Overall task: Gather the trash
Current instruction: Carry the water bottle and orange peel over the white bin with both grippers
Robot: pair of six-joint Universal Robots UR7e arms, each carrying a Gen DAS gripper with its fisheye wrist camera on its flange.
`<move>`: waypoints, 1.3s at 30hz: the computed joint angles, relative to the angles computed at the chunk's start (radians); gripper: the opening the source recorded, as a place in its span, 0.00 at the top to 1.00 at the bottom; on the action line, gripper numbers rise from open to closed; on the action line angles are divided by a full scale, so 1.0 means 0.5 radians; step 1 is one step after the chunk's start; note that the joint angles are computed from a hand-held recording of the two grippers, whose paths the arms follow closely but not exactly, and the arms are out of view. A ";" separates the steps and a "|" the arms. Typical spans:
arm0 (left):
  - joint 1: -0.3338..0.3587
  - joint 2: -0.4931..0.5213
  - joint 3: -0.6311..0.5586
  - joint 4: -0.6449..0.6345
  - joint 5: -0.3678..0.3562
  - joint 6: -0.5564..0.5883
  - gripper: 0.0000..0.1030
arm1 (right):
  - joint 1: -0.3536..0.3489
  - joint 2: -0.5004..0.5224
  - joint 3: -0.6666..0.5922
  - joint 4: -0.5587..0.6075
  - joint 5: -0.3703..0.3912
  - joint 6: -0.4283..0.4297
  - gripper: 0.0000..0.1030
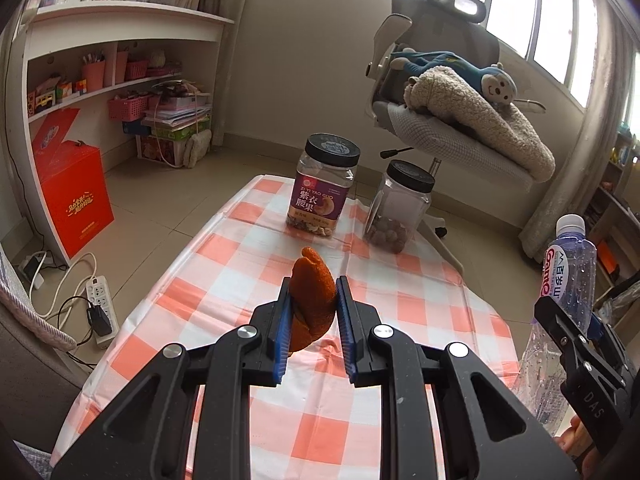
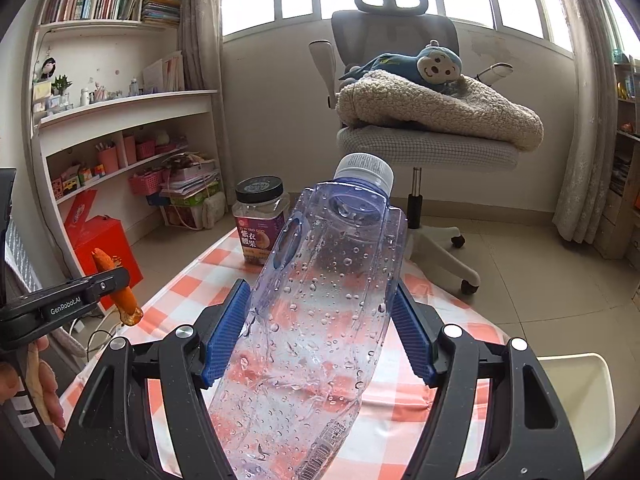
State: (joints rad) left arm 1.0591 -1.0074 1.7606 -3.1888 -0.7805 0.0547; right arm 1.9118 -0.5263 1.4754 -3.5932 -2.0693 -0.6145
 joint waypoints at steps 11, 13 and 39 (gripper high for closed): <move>-0.049 0.111 -0.064 0.048 -0.072 0.008 0.79 | -0.051 -0.110 0.088 -0.088 -0.079 0.007 0.35; -0.061 0.136 -0.079 0.055 -0.090 0.011 0.79 | -0.060 -0.131 0.109 -0.106 -0.095 0.004 0.35; -0.214 0.425 -0.207 0.157 -0.238 0.052 0.79 | -0.235 -0.454 0.346 -0.329 -0.357 0.103 0.35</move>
State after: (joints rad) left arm 0.9523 -0.7947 1.6571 -3.1102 -0.8998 0.0805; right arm 1.7942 -0.7532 1.6484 -3.7574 -2.2476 -0.5632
